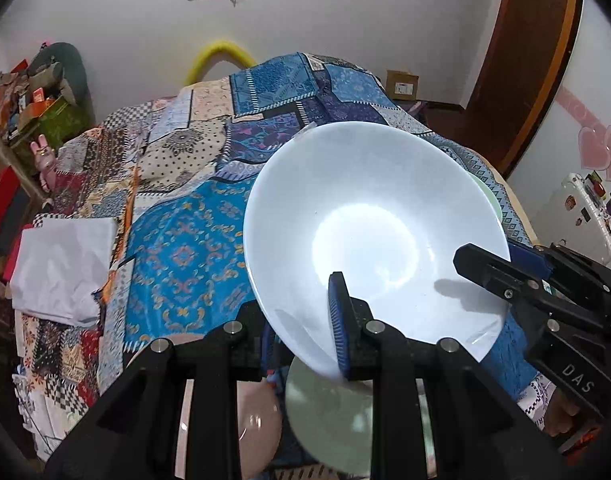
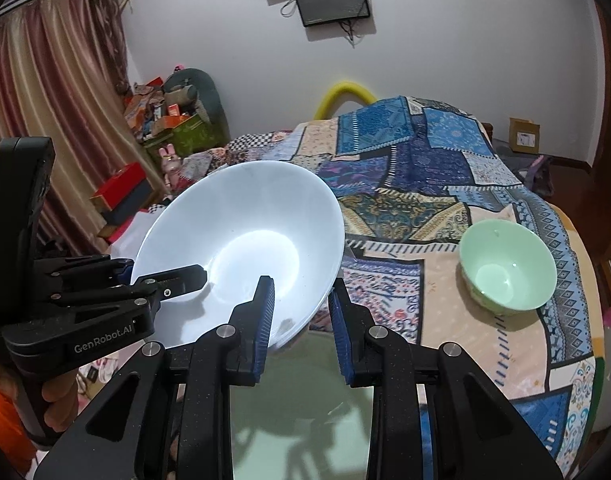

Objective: Organize plates and bowls
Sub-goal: 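Lift the white bowl with both grippers and carry it over the plates, then lower the white bowl into the pink bowl with both grippers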

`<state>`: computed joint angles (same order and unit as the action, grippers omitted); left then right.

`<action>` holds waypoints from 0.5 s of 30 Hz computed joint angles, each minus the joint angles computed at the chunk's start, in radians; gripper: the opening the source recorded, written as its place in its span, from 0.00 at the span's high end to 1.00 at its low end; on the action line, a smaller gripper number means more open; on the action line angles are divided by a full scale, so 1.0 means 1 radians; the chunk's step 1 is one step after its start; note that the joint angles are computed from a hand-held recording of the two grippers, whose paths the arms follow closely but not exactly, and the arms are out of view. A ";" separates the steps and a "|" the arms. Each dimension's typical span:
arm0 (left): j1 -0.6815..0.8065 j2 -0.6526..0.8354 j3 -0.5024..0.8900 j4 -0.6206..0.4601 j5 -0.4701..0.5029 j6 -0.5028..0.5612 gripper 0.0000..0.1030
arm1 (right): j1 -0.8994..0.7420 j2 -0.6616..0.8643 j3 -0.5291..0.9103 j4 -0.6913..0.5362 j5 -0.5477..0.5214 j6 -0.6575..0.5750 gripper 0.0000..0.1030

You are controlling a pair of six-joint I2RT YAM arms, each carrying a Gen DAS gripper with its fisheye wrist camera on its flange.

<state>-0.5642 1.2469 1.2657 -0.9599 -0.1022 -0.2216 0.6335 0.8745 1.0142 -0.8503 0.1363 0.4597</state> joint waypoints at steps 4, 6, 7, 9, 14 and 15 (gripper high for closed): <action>0.022 -0.072 -0.032 -0.035 0.006 -0.002 0.77 | 0.090 0.012 0.007 -0.003 0.047 0.042 0.75; 0.042 -0.102 -0.050 -0.047 0.015 0.003 0.77 | 0.148 0.016 0.010 -0.010 0.081 0.073 0.75; 0.051 -0.118 -0.058 -0.055 0.020 0.004 0.77 | 0.170 0.021 0.014 -0.012 0.092 0.085 0.75; 0.073 -0.154 -0.080 -0.069 0.031 0.007 0.77 | 0.214 0.036 0.017 -0.009 0.114 0.105 0.75; 0.155 -0.237 -0.136 -0.100 0.069 0.038 0.77 | 0.282 0.080 0.017 0.018 0.124 0.134 0.75; 0.174 -0.249 -0.145 -0.105 0.077 0.047 0.77 | 0.291 0.089 0.016 0.024 0.123 0.137 0.75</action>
<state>-0.3907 0.9982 1.1208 -1.0645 -0.0253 -0.1744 0.9247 0.9640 1.0306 -0.8258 0.2597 0.5964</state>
